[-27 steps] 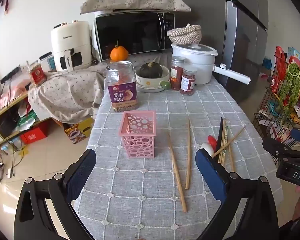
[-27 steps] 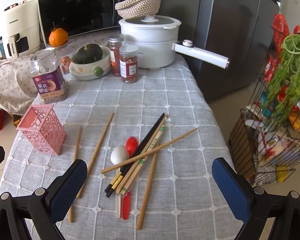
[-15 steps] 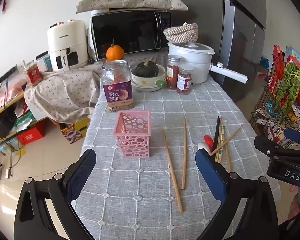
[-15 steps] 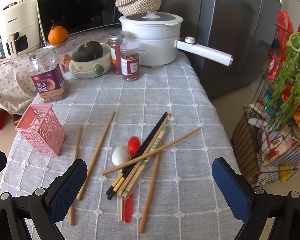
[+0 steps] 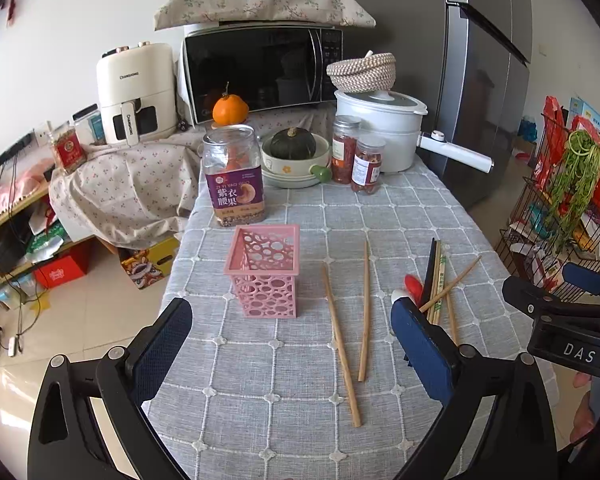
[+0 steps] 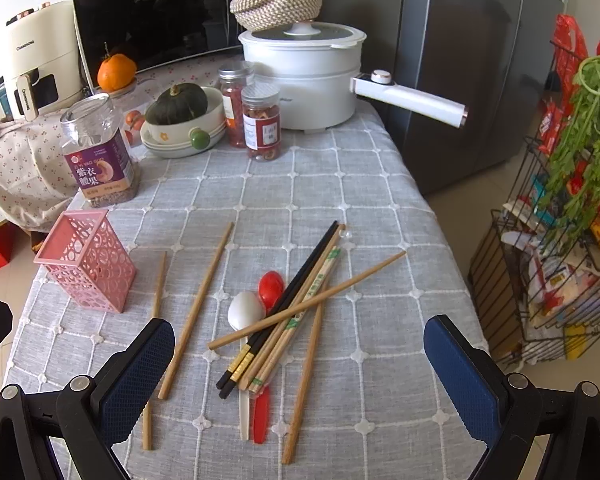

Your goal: Organize utensils

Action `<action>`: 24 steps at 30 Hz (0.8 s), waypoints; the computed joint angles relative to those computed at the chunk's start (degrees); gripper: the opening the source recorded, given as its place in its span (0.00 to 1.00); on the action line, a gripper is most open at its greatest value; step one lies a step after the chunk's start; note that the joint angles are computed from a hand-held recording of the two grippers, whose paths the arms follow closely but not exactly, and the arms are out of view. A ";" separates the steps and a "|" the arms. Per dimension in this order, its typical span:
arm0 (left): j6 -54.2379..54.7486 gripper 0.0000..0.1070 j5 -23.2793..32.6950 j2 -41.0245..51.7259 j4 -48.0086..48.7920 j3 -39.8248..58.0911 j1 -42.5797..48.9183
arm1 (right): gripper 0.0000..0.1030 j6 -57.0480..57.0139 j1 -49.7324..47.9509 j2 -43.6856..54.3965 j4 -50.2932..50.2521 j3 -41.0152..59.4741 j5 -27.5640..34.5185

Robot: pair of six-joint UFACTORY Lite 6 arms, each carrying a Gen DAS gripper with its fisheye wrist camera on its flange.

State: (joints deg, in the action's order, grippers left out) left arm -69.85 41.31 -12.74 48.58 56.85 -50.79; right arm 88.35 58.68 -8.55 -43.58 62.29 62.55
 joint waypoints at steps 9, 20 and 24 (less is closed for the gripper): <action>0.50 0.94 0.39 0.21 -0.25 0.52 -0.57 | 0.99 0.32 0.05 0.24 0.12 0.18 -0.13; -0.92 0.94 0.87 1.22 0.68 1.47 -1.23 | 0.99 0.37 0.01 0.53 0.26 0.25 -0.37; -1.25 0.94 0.97 3.53 0.83 3.70 -1.71 | 0.99 0.31 0.01 0.51 0.28 0.26 -0.38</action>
State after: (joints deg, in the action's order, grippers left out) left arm -71.10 42.28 -9.20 49.40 60.55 -52.50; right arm 88.66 58.69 -8.04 -43.30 62.55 62.17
